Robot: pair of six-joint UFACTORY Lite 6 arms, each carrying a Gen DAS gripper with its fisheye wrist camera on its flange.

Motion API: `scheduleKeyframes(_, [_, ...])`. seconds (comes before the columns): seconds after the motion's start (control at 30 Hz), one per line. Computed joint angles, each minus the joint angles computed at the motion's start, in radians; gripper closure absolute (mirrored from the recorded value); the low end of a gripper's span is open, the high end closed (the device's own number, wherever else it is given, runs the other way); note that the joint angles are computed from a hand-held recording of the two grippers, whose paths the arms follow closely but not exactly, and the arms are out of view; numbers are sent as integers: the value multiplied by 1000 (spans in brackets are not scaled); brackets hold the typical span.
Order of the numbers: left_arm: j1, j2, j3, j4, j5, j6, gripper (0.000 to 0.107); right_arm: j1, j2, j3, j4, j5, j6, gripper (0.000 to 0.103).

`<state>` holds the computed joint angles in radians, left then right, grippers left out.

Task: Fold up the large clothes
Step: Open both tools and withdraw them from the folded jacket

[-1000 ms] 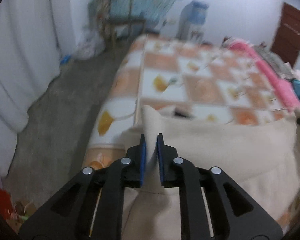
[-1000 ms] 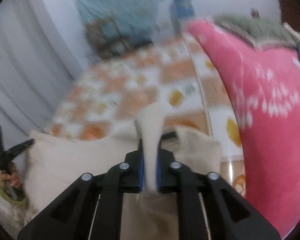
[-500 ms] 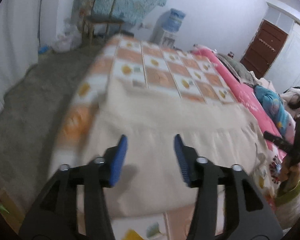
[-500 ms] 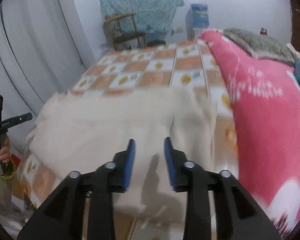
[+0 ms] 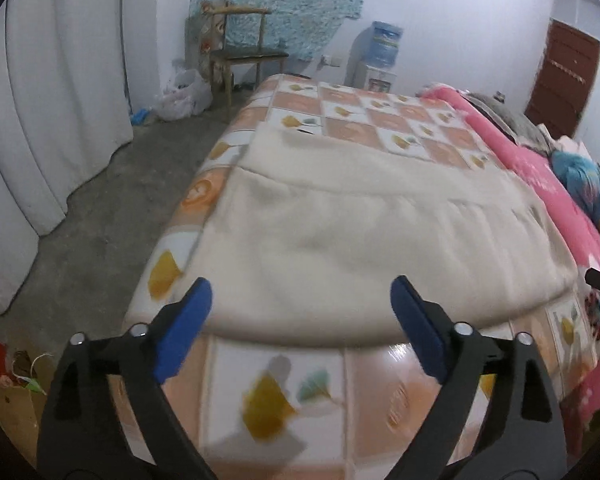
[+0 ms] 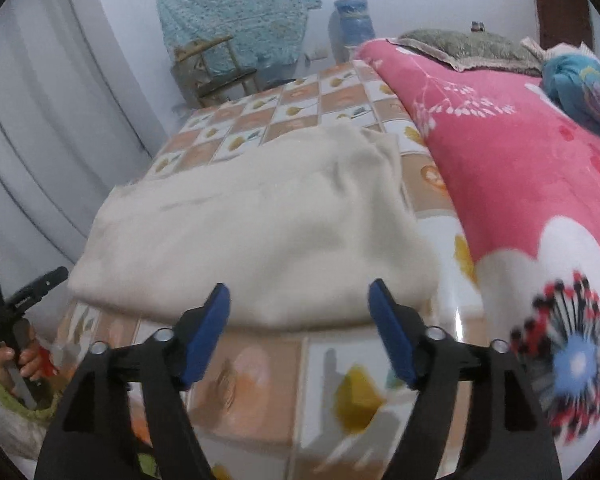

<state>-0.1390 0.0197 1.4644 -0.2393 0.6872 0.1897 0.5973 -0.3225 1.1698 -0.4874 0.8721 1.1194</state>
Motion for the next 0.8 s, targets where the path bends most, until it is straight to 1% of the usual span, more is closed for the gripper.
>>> scheduleKeyframes(0.07, [-58,-55,-49,113,-9,-140,14,144,29,24,-103,91,118,25])
scheduleKeyframes(0.1, [-83,-77,-68,148,4,-201,13,194,46,42,-133,125,148,21])
scheduleKeyframes(0.13, [-110,-102,-86,164,29,-251,13,235,71,65,-161,152,172,18])
scheduleKeyframes(0.2, [-142,-144,-121,171,43,-293,13,337,125,118,-253,236,240,14])
scheduleKeyframes(0.23, [-163,-156,-127,201,50,-327,13,387,169,165,-302,292,263,11])
scheduleKeyframes(0.3, [-210,-169,-128,263,72,-394,13,437,218,223,-361,347,283,7])
scheduleKeyframes(0.37, [-251,-194,-131,301,91,-441,13,475,266,282,-404,389,290,7])
scheduleKeyframes(0.4, [-264,-208,-142,323,90,-463,13,481,293,317,-404,406,278,7])
scheduleKeyframes(0.43, [-292,-217,-143,386,98,-522,13,486,322,355,-398,426,264,7])
scheduleKeyframes(0.47, [-336,-214,-135,490,120,-621,13,493,341,379,-397,442,262,7])
scheduleKeyframes(0.53, [-394,-194,-114,617,160,-736,13,496,361,403,-395,447,271,7])
scheduleKeyframes(0.57, [-409,-188,-107,647,173,-760,13,494,370,412,-389,442,275,7])
scheduleKeyframes(0.67, [-449,-175,-83,688,207,-766,13,493,395,436,-375,436,288,7])
scheduleKeyframes(0.8, [-481,-167,-67,708,223,-791,13,475,424,462,-344,425,290,7])
